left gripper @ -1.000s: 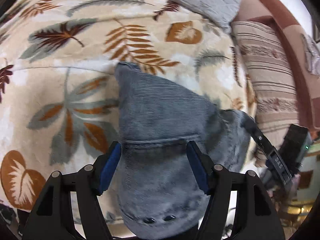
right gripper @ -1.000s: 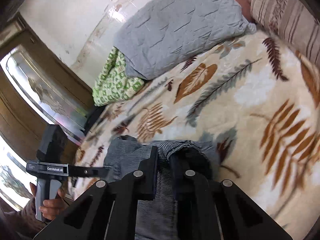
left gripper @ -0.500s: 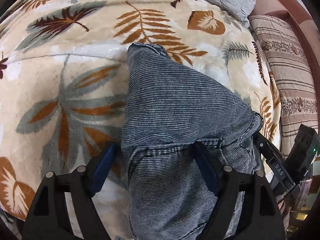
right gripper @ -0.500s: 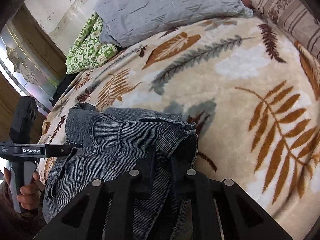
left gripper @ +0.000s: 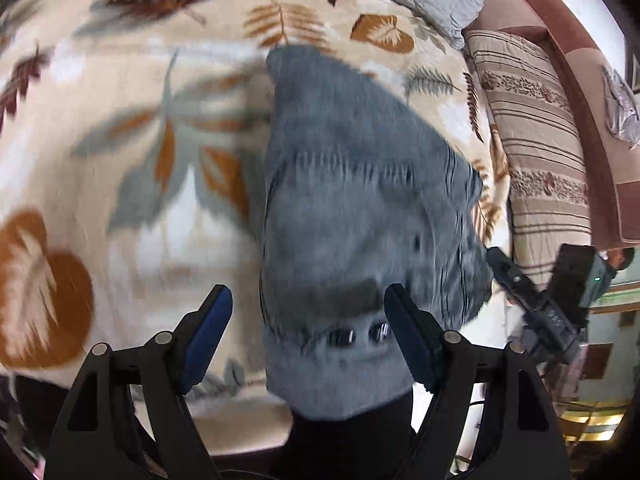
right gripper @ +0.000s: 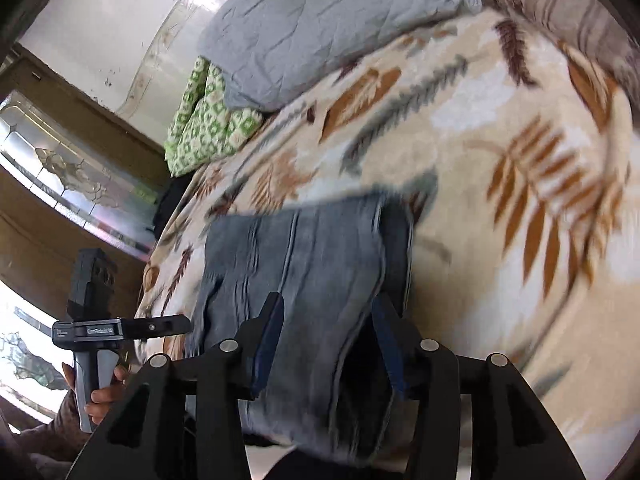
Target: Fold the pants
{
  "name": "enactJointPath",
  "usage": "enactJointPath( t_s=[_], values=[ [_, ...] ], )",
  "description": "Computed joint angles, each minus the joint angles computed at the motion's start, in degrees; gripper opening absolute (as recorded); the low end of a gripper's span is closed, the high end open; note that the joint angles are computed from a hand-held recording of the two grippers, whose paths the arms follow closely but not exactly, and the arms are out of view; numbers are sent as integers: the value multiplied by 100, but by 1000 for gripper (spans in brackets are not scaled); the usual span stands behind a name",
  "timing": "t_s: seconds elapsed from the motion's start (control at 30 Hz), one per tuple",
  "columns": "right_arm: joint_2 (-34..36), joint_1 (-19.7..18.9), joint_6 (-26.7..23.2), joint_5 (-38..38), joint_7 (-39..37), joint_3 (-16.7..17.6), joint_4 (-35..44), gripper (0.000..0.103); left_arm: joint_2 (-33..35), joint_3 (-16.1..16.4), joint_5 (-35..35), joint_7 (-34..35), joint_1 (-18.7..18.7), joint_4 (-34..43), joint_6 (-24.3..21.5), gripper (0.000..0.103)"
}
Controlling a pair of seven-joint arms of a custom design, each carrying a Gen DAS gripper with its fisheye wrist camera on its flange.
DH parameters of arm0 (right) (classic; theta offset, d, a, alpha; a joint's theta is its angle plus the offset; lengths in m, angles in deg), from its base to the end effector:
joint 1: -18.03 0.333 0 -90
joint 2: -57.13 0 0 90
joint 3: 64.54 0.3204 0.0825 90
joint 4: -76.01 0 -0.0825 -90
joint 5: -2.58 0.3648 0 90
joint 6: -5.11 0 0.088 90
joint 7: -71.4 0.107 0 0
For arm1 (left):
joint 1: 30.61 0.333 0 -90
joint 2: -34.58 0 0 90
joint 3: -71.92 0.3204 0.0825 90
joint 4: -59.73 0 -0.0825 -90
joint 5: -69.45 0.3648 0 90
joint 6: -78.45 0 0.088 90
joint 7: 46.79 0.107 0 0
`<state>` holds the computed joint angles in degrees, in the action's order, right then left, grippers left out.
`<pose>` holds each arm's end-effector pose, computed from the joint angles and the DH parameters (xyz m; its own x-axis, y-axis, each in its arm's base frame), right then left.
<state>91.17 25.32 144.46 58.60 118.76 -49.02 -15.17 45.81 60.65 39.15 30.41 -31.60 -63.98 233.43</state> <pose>0.6614 0.2454 0.3405 0.4317 -0.6409 -0.6347 -0.8851 -0.1655 -0.4349 0.5669 -0.1022 0.3597 0.3717 -0.8203 0.4346 -0.8690 -0.4722 -0.1480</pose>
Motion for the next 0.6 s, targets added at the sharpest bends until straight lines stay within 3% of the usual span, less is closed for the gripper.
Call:
enactJointPath(
  t_s=[0.07, 0.17, 0.23, 0.27, 0.3, 0.37, 0.5, 0.6],
  values=[
    [-41, -26, 26, 130, -141, 67, -164, 46, 31, -18, -56, -31, -8, -34, -70, 79],
    [-133, 224, 161, -291, -166, -53, -245, 10, 42, -81, -268, 38, 10, 27, -183, 76],
    [-436, 209, 547, -204, -660, 53, -504, 8, -50, 1, 186, -257, -181, -23, -60, 69],
    [-551, 198, 683, -137, -851, 83, -587, 8, -67, 124, 758, -661, -356, -35, -8, 69],
    [-597, 271, 765, -266, -846, 13, -601, 7, -40, 295, 1461, -1160, -587, -18, 23, 69],
    [-534, 531, 920, -858, -496, -236, -552, 6, 48, 326, 2051, -1626, -691, 19, 31, 69],
    [-323, 381, 936, -1042, -288, -126, -531, 6, 140, 434, 2955, -2282, -842, 83, -1, 70],
    [-244, 349, 1069, -1100, -264, -57, -568, 6, 228, 367, 3087, -2363, -762, 130, 8, 72]
  ],
)
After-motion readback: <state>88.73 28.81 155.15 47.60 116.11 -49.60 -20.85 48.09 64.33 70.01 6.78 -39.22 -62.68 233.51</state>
